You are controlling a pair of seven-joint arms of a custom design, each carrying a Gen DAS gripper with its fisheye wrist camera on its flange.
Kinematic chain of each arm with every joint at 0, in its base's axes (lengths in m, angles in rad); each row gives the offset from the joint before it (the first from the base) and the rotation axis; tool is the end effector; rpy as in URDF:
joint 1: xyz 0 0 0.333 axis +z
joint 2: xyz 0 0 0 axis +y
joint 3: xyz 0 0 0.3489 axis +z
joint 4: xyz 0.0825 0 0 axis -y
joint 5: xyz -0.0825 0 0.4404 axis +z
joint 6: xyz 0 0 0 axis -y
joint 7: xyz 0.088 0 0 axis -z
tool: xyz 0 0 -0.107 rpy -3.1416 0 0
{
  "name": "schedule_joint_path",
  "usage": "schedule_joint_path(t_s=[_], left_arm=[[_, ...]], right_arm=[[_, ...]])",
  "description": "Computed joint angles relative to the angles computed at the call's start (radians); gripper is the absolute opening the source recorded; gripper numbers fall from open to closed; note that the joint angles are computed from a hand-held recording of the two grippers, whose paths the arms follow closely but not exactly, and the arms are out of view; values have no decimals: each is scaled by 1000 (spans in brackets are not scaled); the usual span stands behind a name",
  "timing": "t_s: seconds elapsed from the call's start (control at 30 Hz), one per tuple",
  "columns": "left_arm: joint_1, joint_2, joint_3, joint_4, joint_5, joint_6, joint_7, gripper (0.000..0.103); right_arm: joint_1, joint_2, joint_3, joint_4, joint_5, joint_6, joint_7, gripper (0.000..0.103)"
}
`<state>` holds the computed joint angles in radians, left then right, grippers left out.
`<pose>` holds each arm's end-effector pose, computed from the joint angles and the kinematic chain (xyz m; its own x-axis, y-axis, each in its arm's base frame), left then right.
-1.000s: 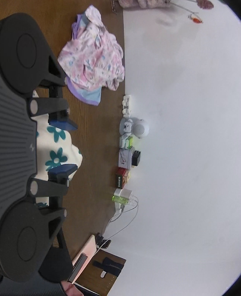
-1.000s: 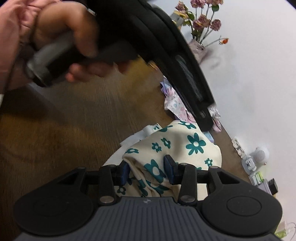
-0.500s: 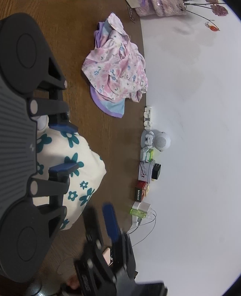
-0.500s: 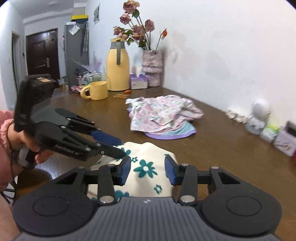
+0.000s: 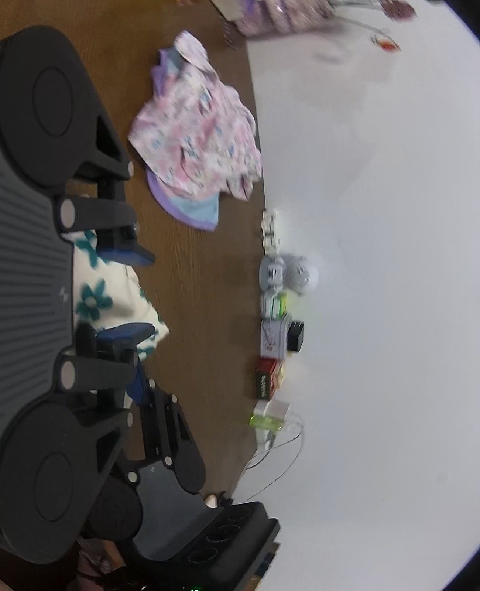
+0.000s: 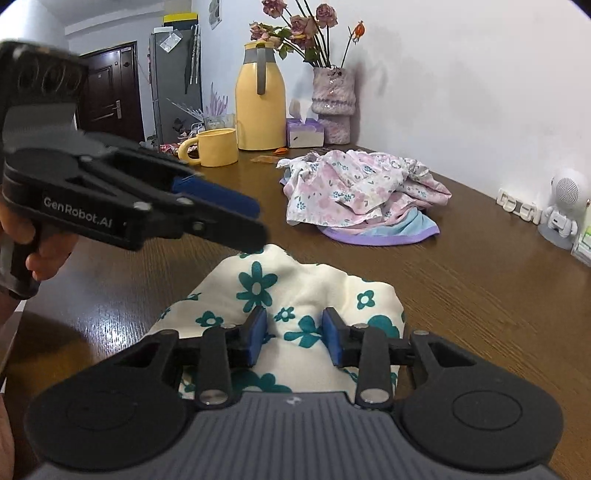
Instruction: Fold clothes
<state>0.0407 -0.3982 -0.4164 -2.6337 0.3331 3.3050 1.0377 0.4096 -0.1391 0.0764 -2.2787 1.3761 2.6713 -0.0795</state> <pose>0.4280 -0.2159 0.4792 -0.2824 -0.9583 0.0447 -0.5066 0.1093 -0.8552 0.5137 0.2391 0.4544 0.8553 -0.5176 -0.0239 -0.3065 -0.4681 -0.8288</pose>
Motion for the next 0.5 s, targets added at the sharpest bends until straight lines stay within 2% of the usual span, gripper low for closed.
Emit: schedule_joint_path(t_s=[0.07, 0.13, 0.2, 0.3, 0.5], left_arm=[[2, 25, -10, 24, 12, -32, 10, 17], [14, 45, -28, 43, 28, -66, 6, 16], [42, 45, -50, 40, 47, -62, -14, 16], [45, 40, -47, 27, 61, -53, -34, 16], [107, 33, -111, 21, 76, -49, -65, 16]], right_arm=[[1, -12, -6, -9, 44, -7, -44, 36], [-5, -31, -17, -17, 78, -35, -59, 39], [-18, -67, -33, -35, 77, -80, -47, 42], [-28, -108, -44, -62, 83, -86, -55, 42], [-32, -84, -35, -63, -53, -81, 55, 41]])
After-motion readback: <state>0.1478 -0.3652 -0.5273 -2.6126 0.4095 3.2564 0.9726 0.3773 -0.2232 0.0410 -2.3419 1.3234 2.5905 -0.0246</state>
